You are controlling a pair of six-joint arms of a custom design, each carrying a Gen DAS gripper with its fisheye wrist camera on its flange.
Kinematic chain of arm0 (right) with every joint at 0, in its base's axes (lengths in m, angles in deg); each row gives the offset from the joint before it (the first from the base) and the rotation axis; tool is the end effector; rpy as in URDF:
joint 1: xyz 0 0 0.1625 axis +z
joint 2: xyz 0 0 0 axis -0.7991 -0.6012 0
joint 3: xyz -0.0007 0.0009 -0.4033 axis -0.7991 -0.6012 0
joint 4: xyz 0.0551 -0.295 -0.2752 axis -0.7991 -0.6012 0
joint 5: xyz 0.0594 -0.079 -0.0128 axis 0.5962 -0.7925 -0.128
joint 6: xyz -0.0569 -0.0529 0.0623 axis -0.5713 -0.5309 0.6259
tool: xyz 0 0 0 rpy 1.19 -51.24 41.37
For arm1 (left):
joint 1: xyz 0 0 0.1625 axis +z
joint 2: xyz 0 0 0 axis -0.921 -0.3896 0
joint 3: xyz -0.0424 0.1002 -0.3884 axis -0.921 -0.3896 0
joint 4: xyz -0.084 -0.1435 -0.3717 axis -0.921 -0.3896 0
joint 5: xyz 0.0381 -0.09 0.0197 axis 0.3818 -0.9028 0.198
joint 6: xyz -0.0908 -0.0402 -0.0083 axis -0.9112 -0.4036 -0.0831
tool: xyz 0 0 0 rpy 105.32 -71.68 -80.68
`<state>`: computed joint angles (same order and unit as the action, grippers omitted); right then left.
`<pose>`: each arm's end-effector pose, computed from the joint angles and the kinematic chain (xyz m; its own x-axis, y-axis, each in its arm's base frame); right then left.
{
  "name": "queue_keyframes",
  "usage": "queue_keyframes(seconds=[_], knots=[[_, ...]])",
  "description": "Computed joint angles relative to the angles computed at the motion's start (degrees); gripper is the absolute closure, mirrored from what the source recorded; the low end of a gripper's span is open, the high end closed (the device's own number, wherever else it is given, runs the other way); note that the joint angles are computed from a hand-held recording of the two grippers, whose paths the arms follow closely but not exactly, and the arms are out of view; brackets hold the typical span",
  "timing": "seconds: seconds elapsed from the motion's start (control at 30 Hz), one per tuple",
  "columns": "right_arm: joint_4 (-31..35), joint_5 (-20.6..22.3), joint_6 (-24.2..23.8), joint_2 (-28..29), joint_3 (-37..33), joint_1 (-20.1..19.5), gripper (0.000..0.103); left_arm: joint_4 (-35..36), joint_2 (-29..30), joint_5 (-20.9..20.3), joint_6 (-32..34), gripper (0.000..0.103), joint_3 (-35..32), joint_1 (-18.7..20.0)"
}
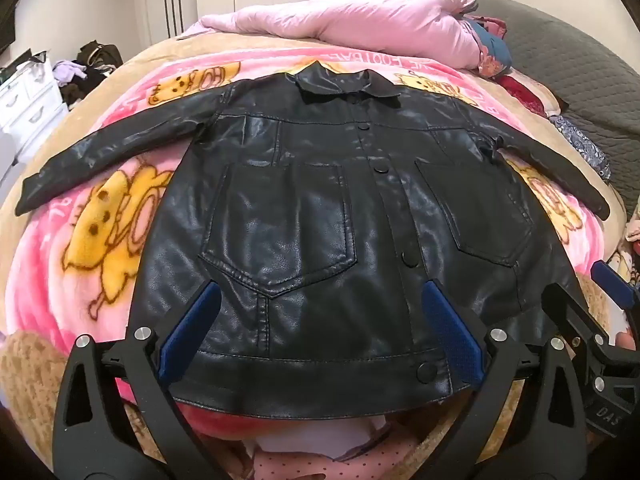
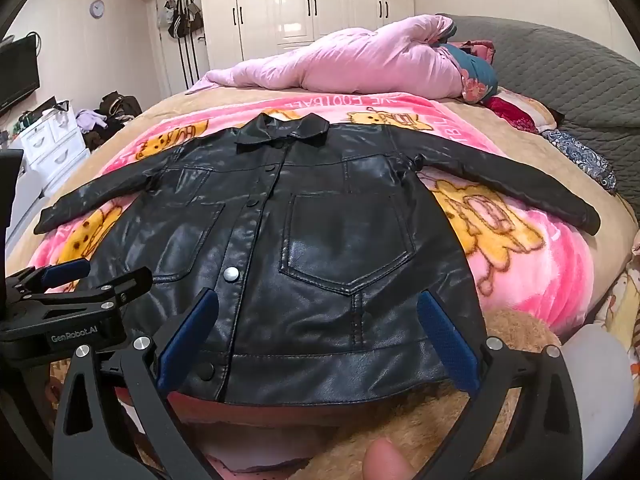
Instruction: Fold large clothes
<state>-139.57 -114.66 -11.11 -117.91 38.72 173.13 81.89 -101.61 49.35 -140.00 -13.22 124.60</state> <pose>0.3773 -0.5633 0.0780 -0.6896 0.3103 0.6543 -0.3794 0.6147 -0.6915 -0.2006 -0.6720 0.3013 -0.6914 0.3975 -0.6032 0.6409 0.7229 -0.2581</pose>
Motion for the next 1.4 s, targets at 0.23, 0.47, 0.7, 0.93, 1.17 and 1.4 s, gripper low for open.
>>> queue_keyframes(seconds=[0.23,0.47,0.7,0.93,1.17,1.4], knots=[[0.2,-0.2,0.5,-0.1,0.2,0.1,0.004,-0.3,-0.6,0.0,0.7,0.009,0.2,0.1],[-0.1,0.2,0.2,-0.4,0.4,0.1,0.004,-0.7,-0.8,-0.8,0.7,0.009,1.1,-0.4],[0.0,0.4,0.4,-0.3,0.3,0.0,0.004,0.0,0.4,-1.2,1.5,0.009,-1.0,-0.3],[0.2,0.3,0.9,-0.4,0.5,-0.1,0.004,-1.3,-0.3,-1.5,1.5,0.009,0.7,-0.4],[0.6,0.4,0.9,-0.1,0.0,-0.3,0.004,-1.0,0.0,-1.3,1.6,0.009,0.1,-0.3],[0.5,0.3,1.0,-0.2,0.2,-0.2,0.004,-1.2,0.0,-1.6,1.9,0.009,0.0,-0.3]])
